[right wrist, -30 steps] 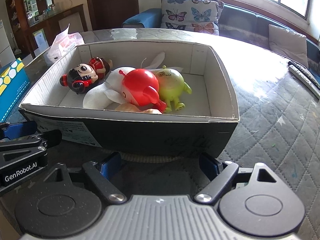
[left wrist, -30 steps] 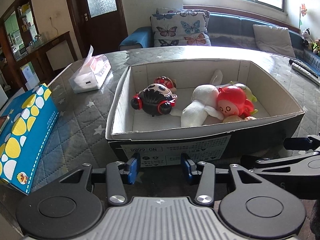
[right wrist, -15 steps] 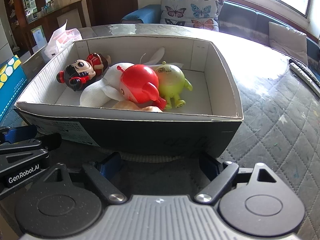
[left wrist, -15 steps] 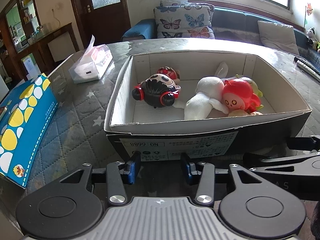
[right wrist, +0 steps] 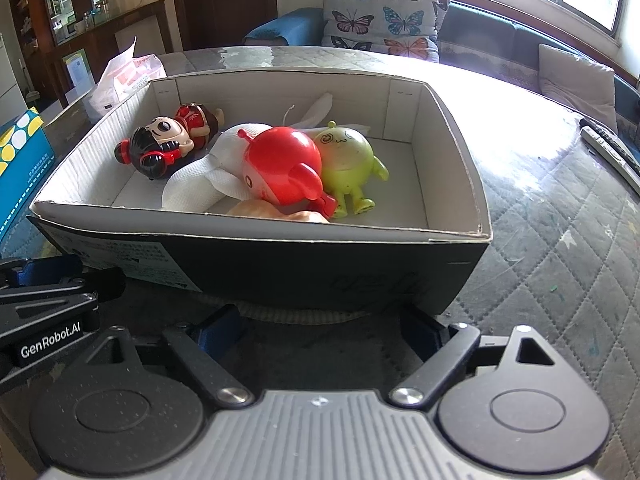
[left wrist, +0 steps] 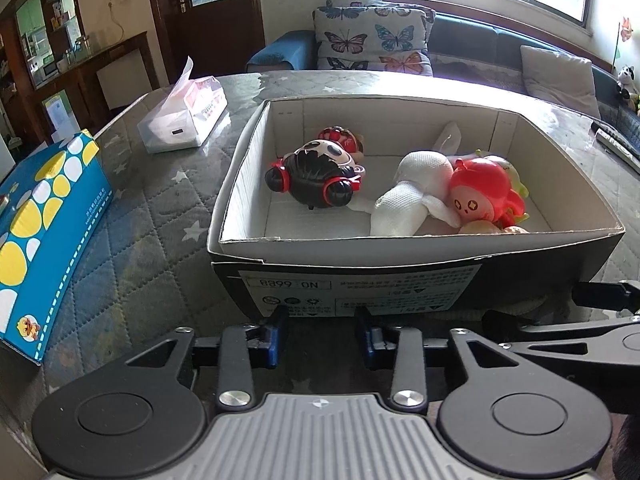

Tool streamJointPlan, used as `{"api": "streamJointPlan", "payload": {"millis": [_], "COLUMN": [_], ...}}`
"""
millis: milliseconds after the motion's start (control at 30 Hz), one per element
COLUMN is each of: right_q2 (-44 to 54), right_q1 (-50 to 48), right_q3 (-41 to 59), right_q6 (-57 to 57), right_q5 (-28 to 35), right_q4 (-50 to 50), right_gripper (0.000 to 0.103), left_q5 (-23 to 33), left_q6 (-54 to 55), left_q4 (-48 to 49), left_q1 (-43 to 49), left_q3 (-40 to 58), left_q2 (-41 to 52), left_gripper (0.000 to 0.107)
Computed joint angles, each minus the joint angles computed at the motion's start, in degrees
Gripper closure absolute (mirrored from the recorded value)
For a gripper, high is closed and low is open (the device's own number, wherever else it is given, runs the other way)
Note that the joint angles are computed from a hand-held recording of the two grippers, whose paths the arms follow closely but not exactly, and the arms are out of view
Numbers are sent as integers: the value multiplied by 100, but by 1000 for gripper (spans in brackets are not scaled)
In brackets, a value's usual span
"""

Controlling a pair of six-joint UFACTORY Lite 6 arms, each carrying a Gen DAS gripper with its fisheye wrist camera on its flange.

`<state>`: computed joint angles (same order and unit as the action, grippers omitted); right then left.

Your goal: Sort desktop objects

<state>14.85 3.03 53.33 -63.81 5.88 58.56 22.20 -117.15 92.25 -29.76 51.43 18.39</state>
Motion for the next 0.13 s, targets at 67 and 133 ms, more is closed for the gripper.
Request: {"api": "streamJointPlan", "payload": {"millis": [67,133], "right_q2": [-5,-1], "right_q1": [1,-1], "right_q3": [-9,-8], "right_q6": [-54,-10], "right_q5": [2,2], "right_q4": [52,20], "right_gripper": [14,14], "left_q5": [33,-73], "left_q6": [21,14], "left_q4": [-14,9], "left_q1": [-27,3], "left_q3": [-1,-13], "left_q2": [7,-11], "left_gripper": [69,69]}}
